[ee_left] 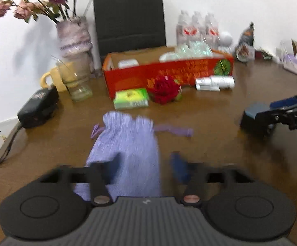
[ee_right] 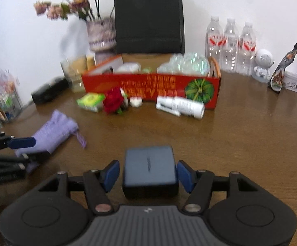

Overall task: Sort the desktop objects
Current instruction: 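Grasp the purple drawstring pouch with the left gripper while the right grasps the black charger, then lower the pouch and charger into the cardboard box and open both grippers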

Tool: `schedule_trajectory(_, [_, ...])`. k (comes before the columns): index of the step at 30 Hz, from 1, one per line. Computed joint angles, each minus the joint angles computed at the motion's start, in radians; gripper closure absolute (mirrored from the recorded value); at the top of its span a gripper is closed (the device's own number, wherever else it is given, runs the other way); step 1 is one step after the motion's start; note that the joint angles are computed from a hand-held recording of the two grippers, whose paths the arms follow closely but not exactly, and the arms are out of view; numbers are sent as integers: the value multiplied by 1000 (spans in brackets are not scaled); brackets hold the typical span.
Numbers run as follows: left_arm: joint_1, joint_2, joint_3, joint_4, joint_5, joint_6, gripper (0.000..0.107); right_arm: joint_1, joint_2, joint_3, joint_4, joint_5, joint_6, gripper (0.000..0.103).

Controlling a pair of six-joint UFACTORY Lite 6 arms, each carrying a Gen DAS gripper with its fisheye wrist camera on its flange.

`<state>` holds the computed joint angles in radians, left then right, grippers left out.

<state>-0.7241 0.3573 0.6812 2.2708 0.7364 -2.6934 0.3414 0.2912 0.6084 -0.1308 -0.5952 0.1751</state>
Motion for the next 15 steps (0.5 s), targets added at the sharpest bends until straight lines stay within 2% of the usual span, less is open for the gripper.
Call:
schedule_trajectory(2, [6, 52, 71, -87, 9, 81, 17, 8, 16, 34, 16, 8, -4, 36])
schedule_trajectory(4, [26, 97, 131, -149, -5, 163, 9, 34, 69, 98, 107, 52, -63, 36])
schedule_trajectory(6, [68, 122, 166, -146, -59, 177, 11, 50, 110, 139, 152, 85, -91, 40])
schedule_trajectory(7, [88, 108, 154, -103, -86, 128, 26, 56, 127, 152, 176, 96, -101, 45])
schedule_trajectory(8, [111, 94, 136, -31, -110, 53, 36, 58, 140, 158, 185, 98, -105, 45])
schedule_trajectory(10, [137, 56, 90, 121, -133, -77, 89, 48, 152, 151, 149, 77, -73, 45])
schedule_trajectory(12, [112, 72, 74, 130, -70, -62, 99, 42, 148, 141, 134, 70, -55, 45])
schedule_trajectory(15, [77, 34, 40, 118, -34, -65, 102, 76, 121, 129, 235, 107, -172, 46])
